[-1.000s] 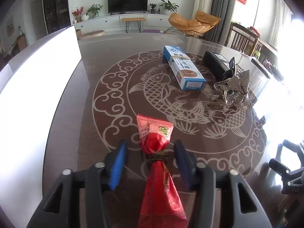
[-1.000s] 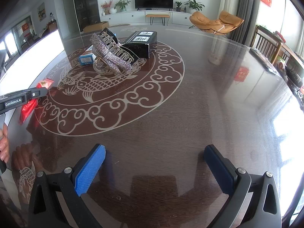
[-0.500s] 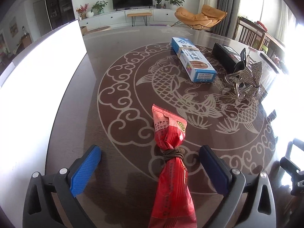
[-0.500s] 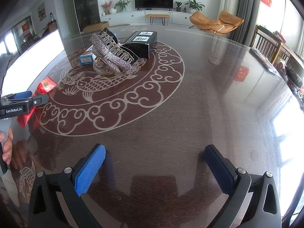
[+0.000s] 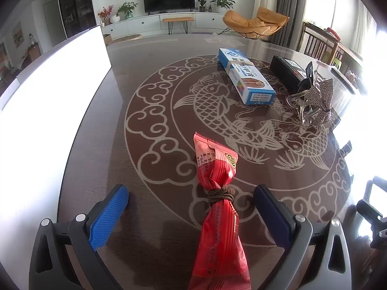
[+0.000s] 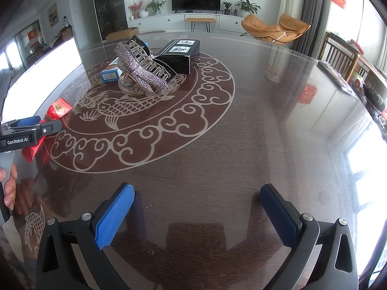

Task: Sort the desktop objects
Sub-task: 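Move the right gripper toward the silver rhinestone clip while the left holds the red bag, then close the right gripper on the silver rhinestone clip and lift it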

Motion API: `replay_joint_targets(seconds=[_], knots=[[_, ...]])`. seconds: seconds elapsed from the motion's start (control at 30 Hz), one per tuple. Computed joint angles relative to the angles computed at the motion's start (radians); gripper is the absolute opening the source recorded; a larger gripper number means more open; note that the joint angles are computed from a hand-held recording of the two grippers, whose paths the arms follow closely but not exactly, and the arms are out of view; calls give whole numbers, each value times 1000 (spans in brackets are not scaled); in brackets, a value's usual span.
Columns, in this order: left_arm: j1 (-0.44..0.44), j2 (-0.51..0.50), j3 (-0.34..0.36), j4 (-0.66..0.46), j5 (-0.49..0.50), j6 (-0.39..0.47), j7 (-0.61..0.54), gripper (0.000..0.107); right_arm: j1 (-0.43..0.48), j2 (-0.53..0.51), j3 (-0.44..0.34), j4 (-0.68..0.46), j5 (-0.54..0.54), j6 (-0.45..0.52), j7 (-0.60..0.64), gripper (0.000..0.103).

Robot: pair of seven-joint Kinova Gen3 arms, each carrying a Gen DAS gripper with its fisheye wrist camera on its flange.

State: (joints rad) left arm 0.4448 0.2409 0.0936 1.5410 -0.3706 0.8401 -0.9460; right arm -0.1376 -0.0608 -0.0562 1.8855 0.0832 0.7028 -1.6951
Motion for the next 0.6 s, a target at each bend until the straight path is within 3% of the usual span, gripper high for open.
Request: replay_joint_targets(seconds=[0.1, 0.2, 0.27, 0.33, 0.47, 0.53, 0.57, 0.6], knots=[[0, 0, 0, 0, 0, 0, 0, 103, 39, 3, -29, -7, -24, 6, 28, 103], [0, -1, 0, 1, 0, -1, 2, 103, -14, 48, 19, -103, -132, 89, 130, 103], [0, -2, 0, 2, 0, -1, 3, 103, -5, 69, -21, -184, -147, 107, 154, 103], [0, -2, 1, 2, 0, -1, 3, 103, -38, 108, -43, -277, -105, 114, 134, 103], [-2, -4, 1, 5, 2, -5, 0, 103, -210, 244, 33, -462, 50, 159, 33, 103], [-2, -4, 1, 6, 3, -7, 0, 103, -225, 311, 37, -555, 78, 213, -10, 103], [-3, -5, 1, 6, 3, -7, -1, 103, -205, 342, 22, -601, 68, 248, -21, 99], [-3, -5, 2, 6, 4, -7, -1, 103, -166, 370, -6, -641, 41, 280, -18, 80]])
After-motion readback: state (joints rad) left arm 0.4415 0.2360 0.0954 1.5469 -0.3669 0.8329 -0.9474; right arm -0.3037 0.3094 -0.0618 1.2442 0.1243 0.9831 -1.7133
